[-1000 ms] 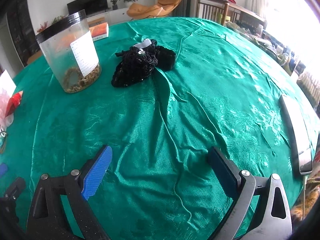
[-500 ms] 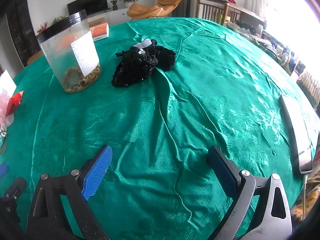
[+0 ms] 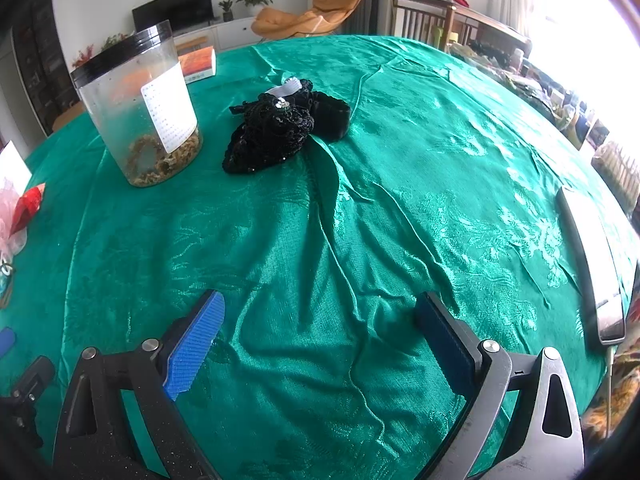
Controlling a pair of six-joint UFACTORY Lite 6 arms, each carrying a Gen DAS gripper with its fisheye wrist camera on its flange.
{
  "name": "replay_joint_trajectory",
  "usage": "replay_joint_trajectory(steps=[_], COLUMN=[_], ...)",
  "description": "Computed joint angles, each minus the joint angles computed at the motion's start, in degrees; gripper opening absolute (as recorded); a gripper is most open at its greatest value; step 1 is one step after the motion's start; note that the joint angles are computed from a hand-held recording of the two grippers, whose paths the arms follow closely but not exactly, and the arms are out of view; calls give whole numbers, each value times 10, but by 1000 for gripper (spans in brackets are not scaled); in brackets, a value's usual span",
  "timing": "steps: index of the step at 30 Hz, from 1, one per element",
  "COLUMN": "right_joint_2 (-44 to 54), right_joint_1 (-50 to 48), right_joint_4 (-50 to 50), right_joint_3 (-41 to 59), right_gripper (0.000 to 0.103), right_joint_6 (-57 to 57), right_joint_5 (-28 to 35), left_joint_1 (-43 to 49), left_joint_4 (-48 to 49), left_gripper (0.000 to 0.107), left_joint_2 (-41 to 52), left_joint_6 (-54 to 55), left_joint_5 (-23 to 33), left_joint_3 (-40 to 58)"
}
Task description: Organize soft objects
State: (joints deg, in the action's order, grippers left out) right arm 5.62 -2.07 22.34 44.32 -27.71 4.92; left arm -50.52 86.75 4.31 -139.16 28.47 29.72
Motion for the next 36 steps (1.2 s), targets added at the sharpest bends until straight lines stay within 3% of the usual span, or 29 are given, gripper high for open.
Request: replay_joint_trajectory(steps=[19, 24, 27, 29, 32, 34, 36], right_joint_2=[0, 0, -1, 0, 0, 0, 0], right_joint_1=[1, 1, 2, 2, 1, 1, 1], right_joint_4=[-9, -11, -18, -19, -19, -19, -19], right_joint_3=[0, 0, -1, 0, 1, 1, 1], right_gripper=[98, 98, 98, 98, 98, 98, 98], right_joint_6=[10, 12, 20, 21, 20, 20, 20], right_joint_5=[0, 0, 0, 0, 0, 0, 0], left_joint_1=[1, -1, 17, 33, 64, 115, 199], left_joint_4=[13, -22, -104, -160, -287, -344, -397], left_gripper=[103, 103, 103, 102, 102, 102, 102], left_joint_2=[-11, -3, -38, -117, -222, -234, -205], left_joint_6=[-14, 28, 131, 190, 370, 489, 601], left_joint_5=[-2, -1, -40, -59, 10, 73, 91], left_joint_3=[-11, 2, -1, -25, -5, 52, 111])
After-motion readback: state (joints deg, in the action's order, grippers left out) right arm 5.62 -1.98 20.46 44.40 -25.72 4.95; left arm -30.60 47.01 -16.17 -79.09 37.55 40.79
